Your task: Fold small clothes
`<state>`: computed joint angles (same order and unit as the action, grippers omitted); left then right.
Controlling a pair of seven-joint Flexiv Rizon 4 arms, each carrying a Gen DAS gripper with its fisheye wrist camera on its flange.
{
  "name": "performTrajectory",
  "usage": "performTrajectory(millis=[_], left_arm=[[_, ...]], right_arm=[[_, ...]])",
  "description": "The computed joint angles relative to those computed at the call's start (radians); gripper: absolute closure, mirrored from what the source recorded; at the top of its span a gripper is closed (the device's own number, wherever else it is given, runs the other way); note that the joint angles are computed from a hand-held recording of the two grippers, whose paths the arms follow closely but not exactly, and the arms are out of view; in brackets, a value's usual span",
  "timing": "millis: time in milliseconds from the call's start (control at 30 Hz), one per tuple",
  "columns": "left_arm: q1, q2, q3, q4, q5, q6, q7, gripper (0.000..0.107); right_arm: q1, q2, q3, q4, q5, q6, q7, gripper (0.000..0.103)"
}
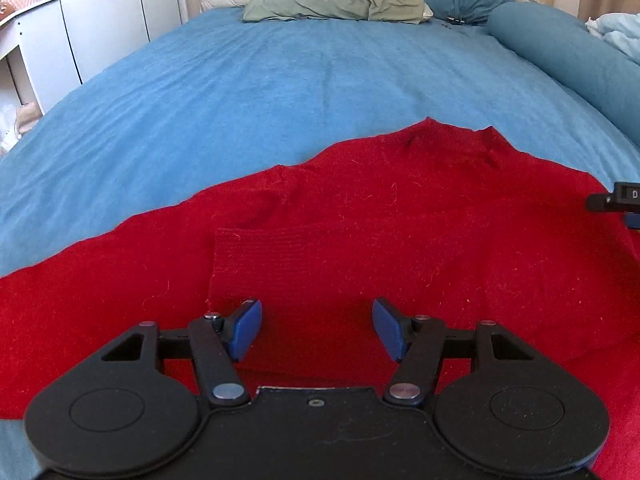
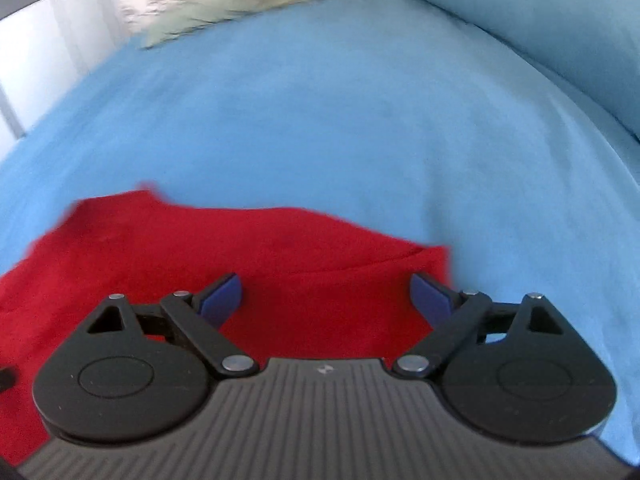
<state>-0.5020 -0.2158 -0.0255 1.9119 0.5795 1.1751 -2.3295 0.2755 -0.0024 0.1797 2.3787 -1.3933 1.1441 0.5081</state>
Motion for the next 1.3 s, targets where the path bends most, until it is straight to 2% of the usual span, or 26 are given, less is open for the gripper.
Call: performTrajectory(millis=[100, 233, 300, 467, 533, 633, 700, 733, 800, 900, 1033, 1200, 1300], left_arm=[[0.0, 0.005, 0.004, 0.011, 0.009, 0.014, -0.015, 0.039], [0.001, 0.023, -0.006, 0.011, -0.004, -0.011, -0.001, 0.04], [0.002, 0.048, -0.008, 0.012, 0.005, -0.022, 0.0, 0.04], [0.026, 0.176, -0.038, 0.039, 0.021, -0.065, -0.002, 0.039], [0.044, 0.248, -0.054, 0.057, 0.018, -0.099, -0.008, 0.039], [0.073, 0.368, -0.052, 0.113, -0.059, -0.115, 0.021, 0.032], [0.09, 0.451, -0.039, 0.154, -0.11, -0.133, 0.039, 0.017], [0.103, 0.484, -0.035, 0.168, -0.125, -0.148, 0.045, 0.005], [0.128, 0.565, -0.014, 0.215, -0.151, -0.155, 0.055, 0.005], [0.165, 0.642, 0.024, 0.267, -0.204, -0.193, 0.103, 0.005], [0.241, 0.734, 0.084, 0.35, -0.236, -0.212, 0.156, 0.005], [0.362, 0.794, 0.148, 0.449, -0.244, -0.188, 0.216, 0.006], [0.436, 0.809, 0.196, 0.511, -0.264, -0.163, 0.251, 0.012]], right_arm=[[0.018, -0.007, 0.014, -0.013, 0.065, -0.038, -0.104, 0.0], [0.027, 0.009, 0.018, -0.021, 0.129, -0.038, -0.16, 0.0], [0.041, 0.038, 0.036, -0.033, 0.151, -0.075, -0.202, 0.0], [0.083, 0.134, 0.1, -0.071, 0.238, -0.165, -0.31, 0.0], [0.117, 0.16, 0.137, -0.112, 0.34, -0.232, -0.384, 0.0], [0.182, 0.165, 0.194, -0.205, 0.467, -0.372, -0.47, 0.0], [0.229, 0.144, 0.231, -0.278, 0.498, -0.48, -0.464, 0.0], [0.23, 0.144, 0.231, -0.279, 0.499, -0.482, -0.465, 0.0], [0.298, 0.097, 0.257, -0.366, 0.528, -0.528, -0.44, 0.0], [0.382, 0.006, 0.254, -0.473, 0.543, -0.579, -0.434, 0.0], [0.483, -0.109, 0.216, -0.563, 0.501, -0.561, -0.339, 0.0], [0.605, -0.249, 0.145, -0.67, 0.448, -0.566, -0.221, 0.0], [0.658, -0.321, 0.106, -0.726, 0.451, -0.563, -0.191, 0.0]])
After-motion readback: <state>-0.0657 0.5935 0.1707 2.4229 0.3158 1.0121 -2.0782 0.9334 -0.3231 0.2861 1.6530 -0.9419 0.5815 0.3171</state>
